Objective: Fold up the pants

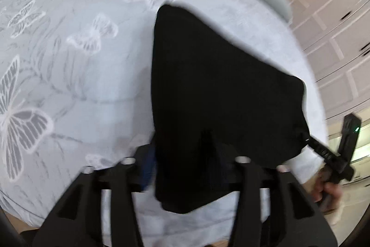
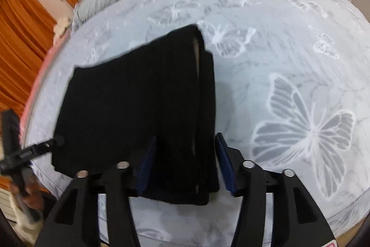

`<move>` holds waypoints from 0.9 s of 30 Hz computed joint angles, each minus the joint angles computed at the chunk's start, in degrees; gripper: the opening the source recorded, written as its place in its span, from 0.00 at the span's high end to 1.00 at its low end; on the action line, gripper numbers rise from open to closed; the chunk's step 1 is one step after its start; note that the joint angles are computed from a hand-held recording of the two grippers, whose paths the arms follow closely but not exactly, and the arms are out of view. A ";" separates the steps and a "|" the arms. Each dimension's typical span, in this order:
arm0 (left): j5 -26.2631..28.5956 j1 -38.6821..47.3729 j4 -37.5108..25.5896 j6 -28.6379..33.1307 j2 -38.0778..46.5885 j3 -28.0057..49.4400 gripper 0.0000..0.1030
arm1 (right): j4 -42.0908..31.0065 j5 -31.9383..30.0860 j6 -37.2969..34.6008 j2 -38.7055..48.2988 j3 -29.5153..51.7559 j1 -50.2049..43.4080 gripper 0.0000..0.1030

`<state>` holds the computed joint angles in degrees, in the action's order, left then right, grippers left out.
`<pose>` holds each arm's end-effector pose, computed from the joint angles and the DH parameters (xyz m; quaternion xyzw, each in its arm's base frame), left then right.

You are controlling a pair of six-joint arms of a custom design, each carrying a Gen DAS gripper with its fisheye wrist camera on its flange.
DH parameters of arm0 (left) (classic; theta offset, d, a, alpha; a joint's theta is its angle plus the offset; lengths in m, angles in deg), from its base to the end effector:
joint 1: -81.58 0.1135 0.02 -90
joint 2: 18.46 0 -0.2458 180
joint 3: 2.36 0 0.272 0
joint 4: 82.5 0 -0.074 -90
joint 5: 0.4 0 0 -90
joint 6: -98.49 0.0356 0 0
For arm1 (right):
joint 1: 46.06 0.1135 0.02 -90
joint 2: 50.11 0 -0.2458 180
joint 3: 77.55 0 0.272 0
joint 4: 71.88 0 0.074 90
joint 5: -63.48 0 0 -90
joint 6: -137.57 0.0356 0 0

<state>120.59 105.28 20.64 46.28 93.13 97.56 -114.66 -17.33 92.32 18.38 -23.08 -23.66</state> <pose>0.3549 0.1358 0.1826 0.1216 0.9559 -0.2233 0.1472 0.2366 0.0914 0.1850 0.2076 0.9327 0.0935 0.2797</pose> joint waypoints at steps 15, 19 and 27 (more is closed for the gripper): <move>-17.83 -10.88 30.85 -13.14 -16.61 -21.47 0.07 | 1.07 -1.81 0.60 10.08 5.54 0.20 0.34; -19.18 -11.87 33.00 -13.42 -17.78 -23.08 0.07 | 2.74 -4.96 1.02 8.33 3.18 -0.91 0.34; -18.90 -11.31 33.01 -13.11 -18.08 -23.59 0.06 | 3.58 -5.57 0.92 7.77 2.39 -0.72 0.33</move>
<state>101.69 93.97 53.65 33.17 75.05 73.97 -111.09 -22.91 93.23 26.15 -20.69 -24.39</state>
